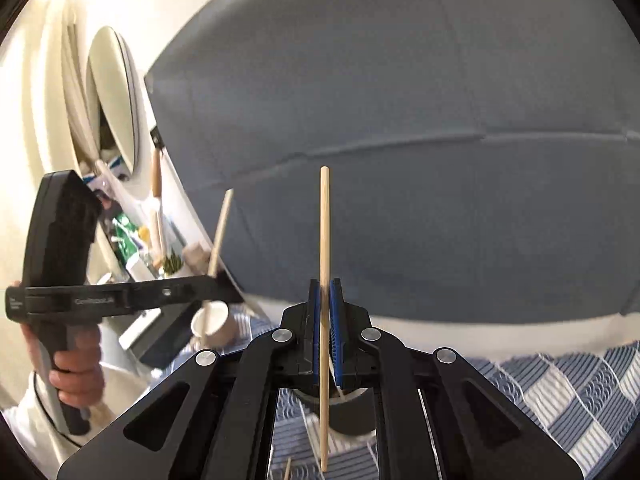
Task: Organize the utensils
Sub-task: 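Lift the chopstick with the right tool and carry it over the holder, then open the right tool over the black holder while the left tool opens to drop its chopstick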
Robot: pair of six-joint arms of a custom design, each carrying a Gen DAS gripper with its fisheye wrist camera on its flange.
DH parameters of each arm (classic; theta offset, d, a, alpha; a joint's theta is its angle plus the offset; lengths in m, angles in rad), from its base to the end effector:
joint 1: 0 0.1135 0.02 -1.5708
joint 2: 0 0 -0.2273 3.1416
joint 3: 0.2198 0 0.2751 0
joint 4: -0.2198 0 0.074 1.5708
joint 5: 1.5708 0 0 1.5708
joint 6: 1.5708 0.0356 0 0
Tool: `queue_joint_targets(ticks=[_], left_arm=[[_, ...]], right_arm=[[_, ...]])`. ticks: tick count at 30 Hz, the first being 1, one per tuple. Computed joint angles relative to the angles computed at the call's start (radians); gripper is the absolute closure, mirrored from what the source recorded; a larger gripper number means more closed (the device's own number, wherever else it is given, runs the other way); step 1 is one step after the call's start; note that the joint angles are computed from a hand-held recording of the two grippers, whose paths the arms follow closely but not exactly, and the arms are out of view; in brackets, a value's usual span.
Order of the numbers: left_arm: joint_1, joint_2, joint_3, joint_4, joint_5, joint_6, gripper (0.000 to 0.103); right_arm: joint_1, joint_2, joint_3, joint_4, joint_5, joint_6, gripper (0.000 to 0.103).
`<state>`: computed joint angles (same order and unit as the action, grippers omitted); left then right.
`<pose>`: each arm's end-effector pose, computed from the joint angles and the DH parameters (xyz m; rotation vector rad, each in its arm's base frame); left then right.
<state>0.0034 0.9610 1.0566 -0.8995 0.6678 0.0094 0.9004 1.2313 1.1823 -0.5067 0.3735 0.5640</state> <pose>0.2222 -0.0213 0.3118 0.3236 2.2627 -0.7794 0.2006 0.2320 0.3181 -0.1346 2.1177 0.4880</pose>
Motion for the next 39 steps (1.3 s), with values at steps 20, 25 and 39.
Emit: queue_joint_targets(ticks=[20, 25, 39], left_arm=[[-0.085, 0.154, -0.282, 0.680, 0.078, -0.151, 0.098], [-0.093, 0.163, -0.322, 0.696, 0.045, -0.167, 0.098], [-0.018, 0.017, -0.239, 0.443, 0.040, -0.095, 0.072]], right_arm=[[-0.151, 0.161, -0.175, 0.523, -0.138, -0.056, 0.098], [-0.143, 0.169, -0.201, 0.511, -0.153, -0.052, 0.098], [-0.074, 0.050, -0.138, 0.254, -0.036, -0.096, 0.056]])
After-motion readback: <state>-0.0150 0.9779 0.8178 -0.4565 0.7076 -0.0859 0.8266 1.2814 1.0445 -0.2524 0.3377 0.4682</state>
